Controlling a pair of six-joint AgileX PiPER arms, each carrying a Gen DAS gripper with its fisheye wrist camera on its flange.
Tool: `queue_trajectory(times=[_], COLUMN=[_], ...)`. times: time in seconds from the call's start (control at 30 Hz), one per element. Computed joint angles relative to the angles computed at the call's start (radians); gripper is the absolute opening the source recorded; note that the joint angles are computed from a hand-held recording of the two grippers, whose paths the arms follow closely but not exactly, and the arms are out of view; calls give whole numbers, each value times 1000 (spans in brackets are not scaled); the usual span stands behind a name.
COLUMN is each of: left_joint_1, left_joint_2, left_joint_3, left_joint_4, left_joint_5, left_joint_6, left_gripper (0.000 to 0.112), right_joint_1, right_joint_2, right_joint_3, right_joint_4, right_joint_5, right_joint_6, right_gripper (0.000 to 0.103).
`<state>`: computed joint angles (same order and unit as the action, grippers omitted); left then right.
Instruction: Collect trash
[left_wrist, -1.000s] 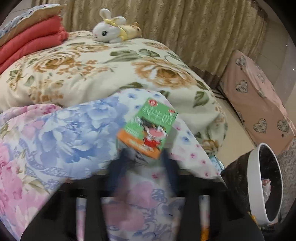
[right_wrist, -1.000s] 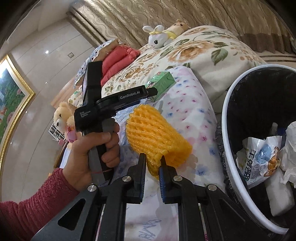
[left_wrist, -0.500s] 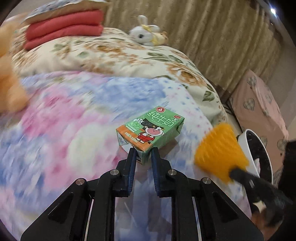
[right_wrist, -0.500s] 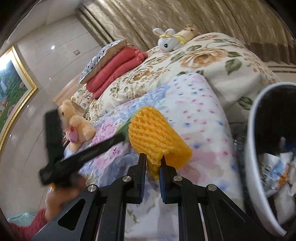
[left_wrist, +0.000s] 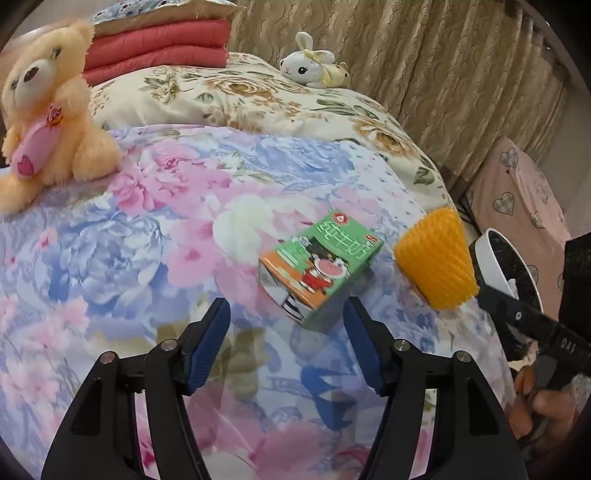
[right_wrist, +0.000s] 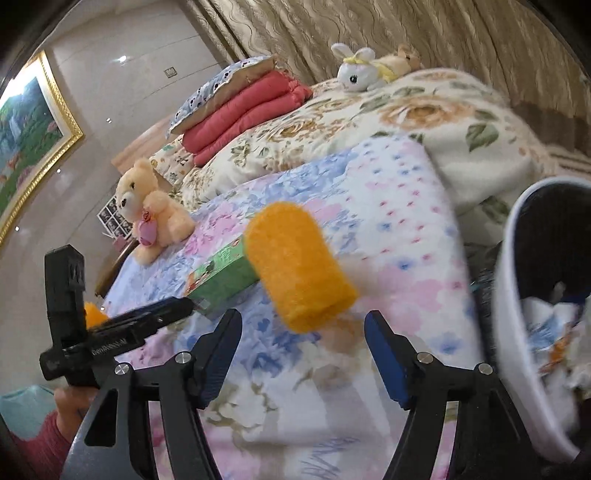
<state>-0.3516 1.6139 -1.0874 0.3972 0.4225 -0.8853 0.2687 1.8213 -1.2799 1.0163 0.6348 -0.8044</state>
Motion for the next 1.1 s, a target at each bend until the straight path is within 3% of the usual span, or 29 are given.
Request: queue_trajectory(times=[0.03,0.3,0.4,0.43,0.47,0.53,0.63,0.9,1.03,1.1], left_joint_1=[12,29,31,26,15,2,-17,-92,-147,-169], left_joint_2=[13,93,119,125,125,123,106,-9,-39,-23], left_joint_3=[-15,-105,-127,-134,-134,-137,-120,10,44,28], left_joint_4=[-44,-166,-216,-206,-163,-130,-67,152,233,219], left_joint_5=[-1,-7,0,8,9,19,20,3,24,63], left_joint_6=[51,247,305,300,264,242,163,-169,-266,-237], left_gripper=[74,74,55,55,55,55,54,53,52,53], right_joint_1=[1,48,56,58,63,76,83,54,45,38], right_joint_2=[10,130,156,166,173,171,148,57,9,-13], right_joint_3=[-18,-166,-196,-208,-216,-209,-176,-39,29,57], right_joint_4=[-13,-114,-127,-134,-143,-161,-146,-6,53,72], right_joint_5=[1,11,16,24,26,10,-15,-34,-36,-32], right_joint_6=[14,132,171,186,202,221,215,123,75,57], right_gripper=[73,74,73,73,72,50,39,36,36,36])
